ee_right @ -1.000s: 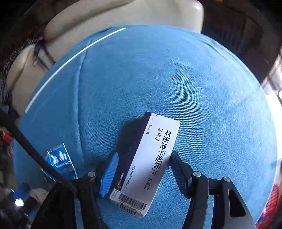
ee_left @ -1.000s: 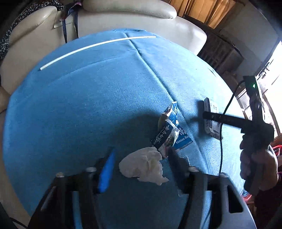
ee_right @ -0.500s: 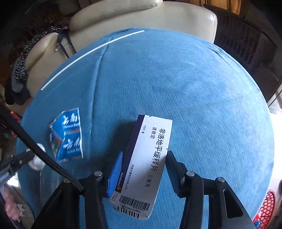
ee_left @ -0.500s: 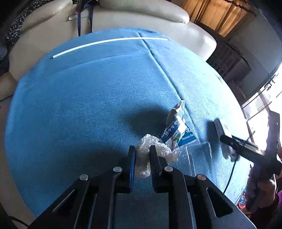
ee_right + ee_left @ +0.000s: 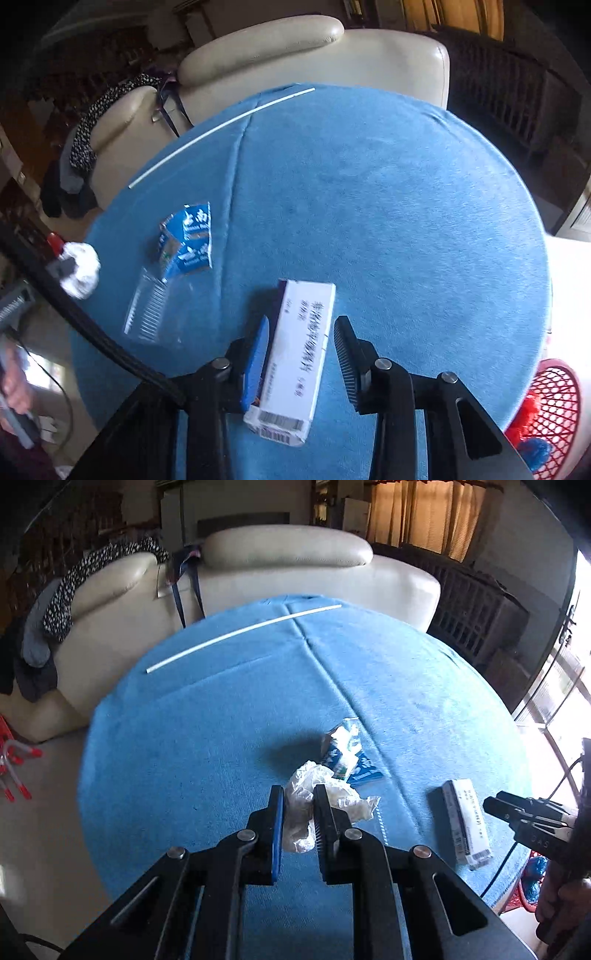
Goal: Collect trash
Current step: 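Grasp the white medicine box with the right gripper while the left grasps the crumpled tissue, then lift the medicine box with the right gripper while the left lifts the tissue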
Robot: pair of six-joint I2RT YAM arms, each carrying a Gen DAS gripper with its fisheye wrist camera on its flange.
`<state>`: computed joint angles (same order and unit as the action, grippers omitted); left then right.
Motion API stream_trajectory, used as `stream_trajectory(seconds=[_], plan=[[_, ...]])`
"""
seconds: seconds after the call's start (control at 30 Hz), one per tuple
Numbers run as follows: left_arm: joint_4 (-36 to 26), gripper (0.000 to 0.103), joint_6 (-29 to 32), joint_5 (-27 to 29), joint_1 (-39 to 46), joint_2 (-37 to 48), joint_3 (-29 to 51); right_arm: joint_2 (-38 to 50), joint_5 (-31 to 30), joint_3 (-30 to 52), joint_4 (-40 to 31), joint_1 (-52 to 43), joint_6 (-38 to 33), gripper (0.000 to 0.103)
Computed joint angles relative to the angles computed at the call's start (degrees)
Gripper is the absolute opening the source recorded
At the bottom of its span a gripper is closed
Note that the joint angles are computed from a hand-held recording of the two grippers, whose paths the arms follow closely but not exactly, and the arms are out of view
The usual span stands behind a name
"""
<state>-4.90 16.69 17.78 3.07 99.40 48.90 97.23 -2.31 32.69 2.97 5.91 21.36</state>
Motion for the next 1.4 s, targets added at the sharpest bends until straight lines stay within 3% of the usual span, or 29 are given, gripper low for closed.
stream_trajectory(seconds=[0.1,0.13,0.17,0.23,0.33,0.53,0.73,0.83,0.87,1.17,1.4], plan=[[-1.0,0.016,1.1,0.9,0.4,-2.8,-1.8,-1.8,-2.9,-1.7,0.0,-2.7,0.4,0.041],[-0.6,0.016,1.4,0.7,0.2,-3.8,-2.9,-2.4,-3.8,-2.2,-0.2,-3.8,1.0,0.045],[0.0,0.016,1.5,0.3,-0.2,-4.5,-4.0,-2.3,-4.5,-2.3,-0.3,-4.3,1.7,0.056],[0.9,0.016,1.3,-0.9,-1.3,-5.2,-5.3,-1.4,-6.9,-1.7,-1.2,-6.2,3.1,0.063],[2.1,0.016,1.5,-2.8,-2.6,-5.7,-6.6,1.4,-7.6,-0.2,-0.7,-5.3,4.7,0.063],[5.0,0.016,1.5,-8.1,-5.3,-7.2,-8.9,7.4,-1.8,4.5,-3.0,0.5,5.6,0.063],[5.5,0.016,1.4,-9.4,-6.1,-8.1,-10.1,11.6,4.9,7.1,-4.9,5.9,5.5,0.063],[6.1,0.017,1.5,-9.9,-6.3,-8.5,-10.5,12.4,9.9,7.2,-4.9,9.2,4.2,0.050],[6.2,0.017,1.5,-10.0,-6.3,-8.6,-10.6,12.5,10.6,7.0,-4.4,9.7,4.0,0.050],[6.5,0.017,1.2,-12.0,-7.7,-10.2,-11.6,7.4,7.1,0.5,0.7,7.0,3.5,0.049],[6.4,0.017,0.6,-13.9,-10.2,-11.2,-12.3,-4.1,0.2,-7.3,2.3,0.5,1.6,0.049]])
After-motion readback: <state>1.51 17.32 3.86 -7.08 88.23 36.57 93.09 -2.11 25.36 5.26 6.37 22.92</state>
